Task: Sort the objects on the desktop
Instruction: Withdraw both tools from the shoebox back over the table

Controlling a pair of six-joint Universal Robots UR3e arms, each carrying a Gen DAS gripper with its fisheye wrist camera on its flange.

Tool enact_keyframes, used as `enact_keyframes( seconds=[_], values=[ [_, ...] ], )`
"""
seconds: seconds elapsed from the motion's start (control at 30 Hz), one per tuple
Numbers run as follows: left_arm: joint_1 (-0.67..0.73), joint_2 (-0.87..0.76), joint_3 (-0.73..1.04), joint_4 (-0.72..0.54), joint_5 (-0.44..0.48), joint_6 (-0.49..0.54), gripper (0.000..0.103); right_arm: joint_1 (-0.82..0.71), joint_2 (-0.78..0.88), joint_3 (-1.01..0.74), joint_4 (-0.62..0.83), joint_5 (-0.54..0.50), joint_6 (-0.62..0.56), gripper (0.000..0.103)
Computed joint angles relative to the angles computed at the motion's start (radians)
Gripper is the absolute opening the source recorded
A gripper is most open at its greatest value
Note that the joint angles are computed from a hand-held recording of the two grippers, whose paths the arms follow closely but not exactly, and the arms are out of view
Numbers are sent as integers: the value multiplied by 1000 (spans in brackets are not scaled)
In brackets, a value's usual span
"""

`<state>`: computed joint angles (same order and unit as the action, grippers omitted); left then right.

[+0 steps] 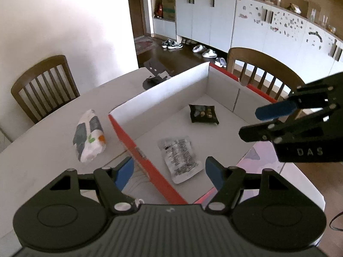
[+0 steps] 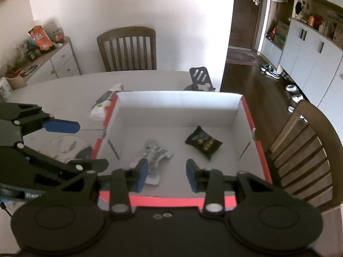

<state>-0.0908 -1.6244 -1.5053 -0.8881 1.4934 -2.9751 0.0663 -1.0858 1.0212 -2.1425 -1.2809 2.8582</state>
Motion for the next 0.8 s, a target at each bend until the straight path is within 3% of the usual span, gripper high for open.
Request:
enact_keyframes(
  seconds=[0.5, 0.8],
  values=[
    [194, 328, -185, -109, -145, 100, 73, 112, -133, 159, -84, -47, 76, 39],
    [468, 602, -294, -297, -306, 264, 73, 215, -170, 205, -130, -86, 123, 43]
  ],
)
